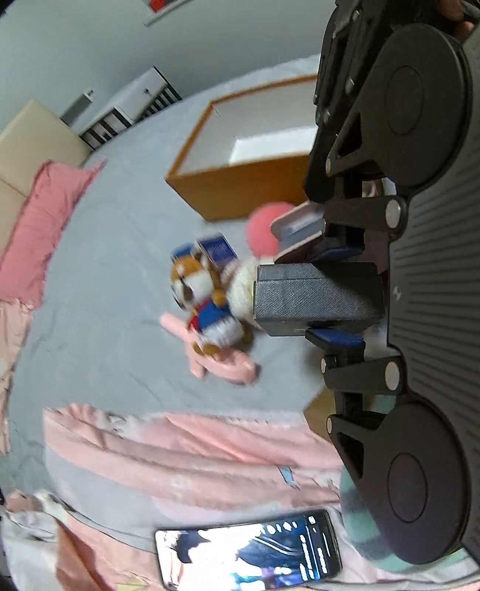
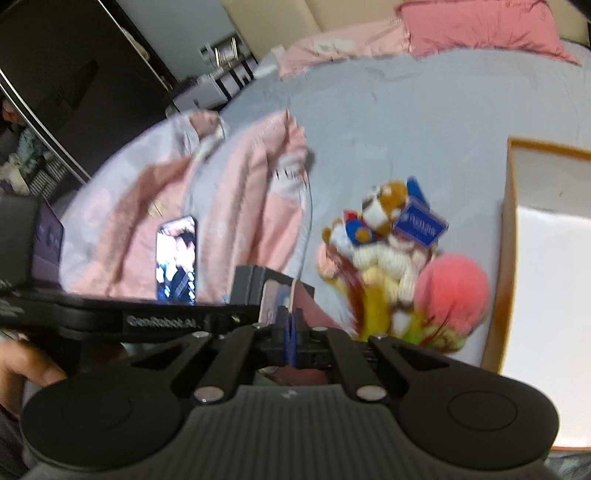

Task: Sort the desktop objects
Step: 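Carry the dark grey box into the orange box and release it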

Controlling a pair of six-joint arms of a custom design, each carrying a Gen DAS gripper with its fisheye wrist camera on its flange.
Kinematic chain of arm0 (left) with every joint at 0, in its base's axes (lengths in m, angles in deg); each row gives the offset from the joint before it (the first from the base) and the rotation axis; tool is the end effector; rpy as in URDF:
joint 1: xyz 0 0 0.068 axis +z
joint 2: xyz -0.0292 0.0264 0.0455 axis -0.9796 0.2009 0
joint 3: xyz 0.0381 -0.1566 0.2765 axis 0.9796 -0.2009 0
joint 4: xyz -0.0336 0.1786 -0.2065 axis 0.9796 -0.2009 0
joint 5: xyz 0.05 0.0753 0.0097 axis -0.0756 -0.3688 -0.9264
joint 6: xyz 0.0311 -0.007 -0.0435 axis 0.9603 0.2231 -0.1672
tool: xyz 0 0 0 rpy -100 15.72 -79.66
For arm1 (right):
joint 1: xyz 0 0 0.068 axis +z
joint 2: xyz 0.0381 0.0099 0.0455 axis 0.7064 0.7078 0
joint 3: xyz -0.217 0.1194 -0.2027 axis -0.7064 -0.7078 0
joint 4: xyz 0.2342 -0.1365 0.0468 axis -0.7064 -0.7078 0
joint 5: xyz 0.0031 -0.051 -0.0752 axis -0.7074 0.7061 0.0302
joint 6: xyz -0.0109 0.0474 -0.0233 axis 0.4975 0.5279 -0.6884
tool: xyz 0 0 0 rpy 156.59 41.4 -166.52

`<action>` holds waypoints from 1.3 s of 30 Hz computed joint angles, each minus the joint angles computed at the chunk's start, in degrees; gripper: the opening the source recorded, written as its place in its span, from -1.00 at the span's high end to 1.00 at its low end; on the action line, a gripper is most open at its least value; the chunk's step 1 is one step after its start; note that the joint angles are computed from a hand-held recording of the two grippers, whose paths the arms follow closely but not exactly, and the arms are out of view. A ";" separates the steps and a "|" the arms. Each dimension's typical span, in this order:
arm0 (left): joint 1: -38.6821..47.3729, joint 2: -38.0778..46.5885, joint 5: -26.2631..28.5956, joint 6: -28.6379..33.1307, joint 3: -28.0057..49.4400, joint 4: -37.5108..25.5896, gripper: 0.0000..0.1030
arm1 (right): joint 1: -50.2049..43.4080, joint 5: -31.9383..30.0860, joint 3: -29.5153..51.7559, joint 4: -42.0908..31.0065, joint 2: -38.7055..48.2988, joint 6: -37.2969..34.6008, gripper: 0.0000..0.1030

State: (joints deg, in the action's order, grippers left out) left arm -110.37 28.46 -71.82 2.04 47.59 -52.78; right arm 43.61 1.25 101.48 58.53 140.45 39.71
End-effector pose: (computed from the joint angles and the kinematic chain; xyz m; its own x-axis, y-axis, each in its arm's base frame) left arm 0.2671 -0.1606 0.1958 -0.7911 -0.4258 -0.4391 -0.2721 0.8879 -0.3709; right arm 0.3385 0.0175 0.1984 -0.7415 -0.3179 -0.5909 -0.6295 0.6344 0.4486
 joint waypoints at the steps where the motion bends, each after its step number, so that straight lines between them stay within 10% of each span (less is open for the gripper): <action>1: -0.57 -0.11 -0.50 -0.06 0.49 0.42 0.18 | -1.12 -1.12 0.95 -1.36 -0.47 -0.53 1.00; 20: -7.59 14.24 2.43 3.55 20.41 4.88 0.18 | -19.56 -4.38 9.58 -4.25 -2.17 -1.05 1.00; 39: -12.96 49.08 10.30 4.87 60.98 -14.84 0.18 | -31.02 5.61 13.85 4.41 13.55 2.05 1.00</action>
